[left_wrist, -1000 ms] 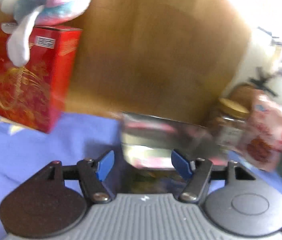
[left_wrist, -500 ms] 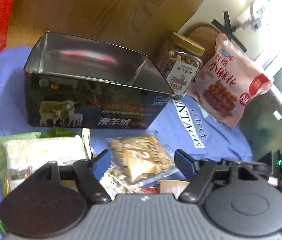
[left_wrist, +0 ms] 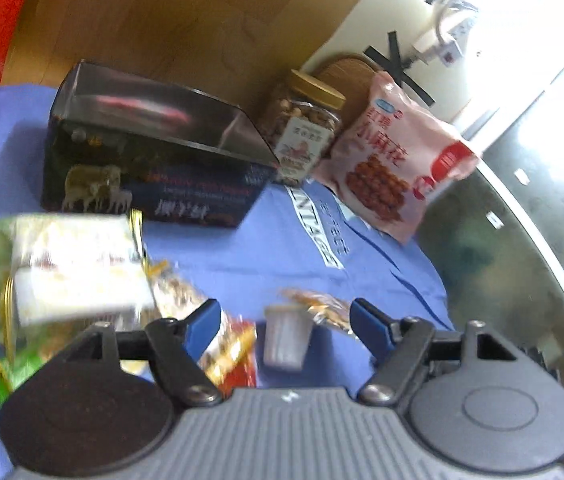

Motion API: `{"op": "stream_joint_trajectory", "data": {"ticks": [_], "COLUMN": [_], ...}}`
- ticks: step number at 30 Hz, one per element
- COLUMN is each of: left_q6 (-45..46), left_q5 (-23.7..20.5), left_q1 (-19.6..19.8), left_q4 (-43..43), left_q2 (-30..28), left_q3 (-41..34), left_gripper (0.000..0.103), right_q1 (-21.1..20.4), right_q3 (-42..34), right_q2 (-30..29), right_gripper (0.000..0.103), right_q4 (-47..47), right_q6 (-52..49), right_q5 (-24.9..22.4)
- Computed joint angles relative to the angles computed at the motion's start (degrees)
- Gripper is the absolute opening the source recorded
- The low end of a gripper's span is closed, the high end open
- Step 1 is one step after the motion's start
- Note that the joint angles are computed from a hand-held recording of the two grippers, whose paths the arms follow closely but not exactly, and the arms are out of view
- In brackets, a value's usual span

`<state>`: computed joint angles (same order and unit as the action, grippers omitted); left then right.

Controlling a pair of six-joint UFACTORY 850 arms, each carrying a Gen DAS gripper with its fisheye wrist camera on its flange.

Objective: Organize snacks
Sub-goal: 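Move the left gripper to the sunflower-seed bag and grasp it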

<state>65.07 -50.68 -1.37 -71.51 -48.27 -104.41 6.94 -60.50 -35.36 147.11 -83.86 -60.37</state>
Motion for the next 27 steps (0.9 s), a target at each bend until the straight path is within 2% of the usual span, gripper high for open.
{"op": "stream_joint_trajectory", "data": {"ticks": [4, 7, 8, 10, 11, 13, 15, 19, 21, 22, 24, 27], "left_q6": [1.9, 1.8, 1.2, 0.2, 0.0, -0.1, -0.6, 2.0, 1.5, -1.1, -4.0, -5.0], "left_q5": [-1.2, -2.8, -3.6, -5.3, -6.0, -7.0, -6.7, -2.0, 1.1, 1.9, 3.1, -5.5], "left_q1": [0.1, -0.4, -0.8, -1.7, -2.1, -2.9, -4.1, -8.4, -10.8, -12.1, -13.6, -14.1], "left_q4": [1.2, 3.4, 4.3, 6.0, 6.7, 7.1, 7.2, 9.4, 14.9, 20.1, 26.0, 30.9], "left_q2": [1.6, 1.6, 1.4, 1.0, 0.9, 0.6, 0.3, -1.6, -4.6, -7.2, -9.6, -13.2], "left_q3": [3.2, 3.9, 3.8, 3.7, 3.6, 3.5, 2.9, -2.9, -8.6, -12.9, -16.9, -22.8], "left_gripper": [0.073, 0.073, 0.073, 0.073, 0.073, 0.073, 0.073, 0.078, 0.090, 0.091, 0.091, 0.085], "right_q1": [1.7, 3.1, 3.3, 3.3, 3.2, 3.4, 2.8, 0.1, 0.2, 0.1, -0.1, -0.2], "right_q3": [6.6, 9.6, 10.5, 10.9, 11.3, 12.8, 14.6, 16.9, 16.6, 16.7, 15.5, 13.7], "right_q2": [3.5, 7.4, 8.5, 10.7, 11.5, 13.6, 14.7, 13.3, 12.8, 12.6, 11.6, 10.9], "right_gripper": [0.003, 0.004, 0.006, 0.014, 0.016, 0.016, 0.019, 0.020, 0.023, 0.024, 0.025, 0.025], "right_q4": [5.4, 13.5, 15.5, 14.3, 12.4, 14.8, 18.2, 16.4, 15.9, 15.5, 15.1, 16.1], "right_q6": [-4.8, -15.8, -19.1, -22.5, -23.1, -27.7, -29.6, -22.5, -21.7, -21.1, -19.4, -21.3], "right_q5": [4.6, 15.2, 16.4, 21.1, 21.9, 24.3, 23.9, 17.3, 16.7, 16.0, 15.6, 16.9]}}
